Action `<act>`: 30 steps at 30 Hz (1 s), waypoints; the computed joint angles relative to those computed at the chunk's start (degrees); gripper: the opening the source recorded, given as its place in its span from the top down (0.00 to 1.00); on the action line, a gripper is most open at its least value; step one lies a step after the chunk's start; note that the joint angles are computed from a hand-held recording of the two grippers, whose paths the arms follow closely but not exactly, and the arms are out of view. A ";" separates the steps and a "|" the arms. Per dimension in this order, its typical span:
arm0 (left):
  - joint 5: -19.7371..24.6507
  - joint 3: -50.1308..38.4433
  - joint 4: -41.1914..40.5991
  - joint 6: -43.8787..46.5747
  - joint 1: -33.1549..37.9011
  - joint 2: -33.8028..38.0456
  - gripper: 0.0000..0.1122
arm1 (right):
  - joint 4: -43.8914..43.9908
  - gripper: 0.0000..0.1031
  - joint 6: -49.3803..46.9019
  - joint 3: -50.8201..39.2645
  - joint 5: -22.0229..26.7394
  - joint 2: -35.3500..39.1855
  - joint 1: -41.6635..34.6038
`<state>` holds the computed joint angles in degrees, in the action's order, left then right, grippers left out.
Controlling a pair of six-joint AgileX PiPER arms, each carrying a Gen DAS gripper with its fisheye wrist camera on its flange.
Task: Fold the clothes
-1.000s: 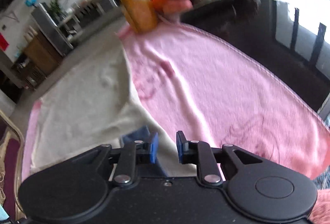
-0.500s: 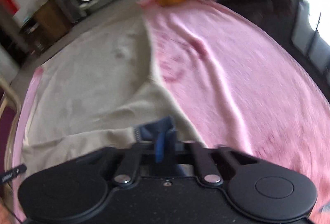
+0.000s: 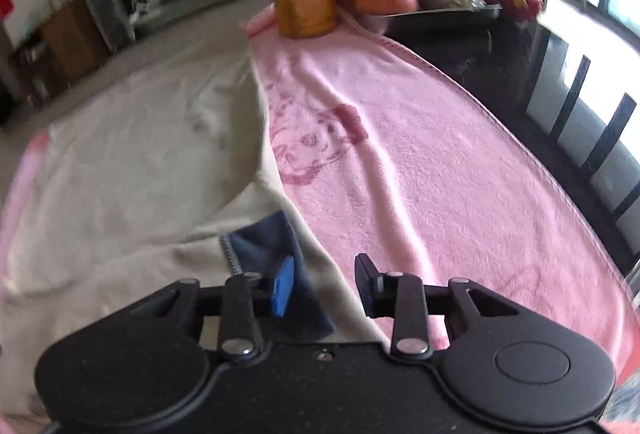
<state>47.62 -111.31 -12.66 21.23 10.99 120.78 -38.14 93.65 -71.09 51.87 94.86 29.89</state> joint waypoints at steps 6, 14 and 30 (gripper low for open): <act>13.74 -13.12 -10.29 14.57 -1.55 7.01 0.90 | 7.14 0.75 -8.13 -0.62 -14.21 -1.06 -3.17; 18.52 -33.56 -3.88 3.04 -5.12 20.45 0.91 | 15.83 0.88 -19.59 -5.88 -10.11 6.10 -4.32; 2.25 -1.62 1.86 9.15 0.08 -2.91 0.84 | 10.93 0.75 -8.85 4.31 -15.77 -4.92 -1.91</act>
<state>49.87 -112.93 -10.79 30.38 11.08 117.86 -27.22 84.80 -66.78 36.10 89.94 27.99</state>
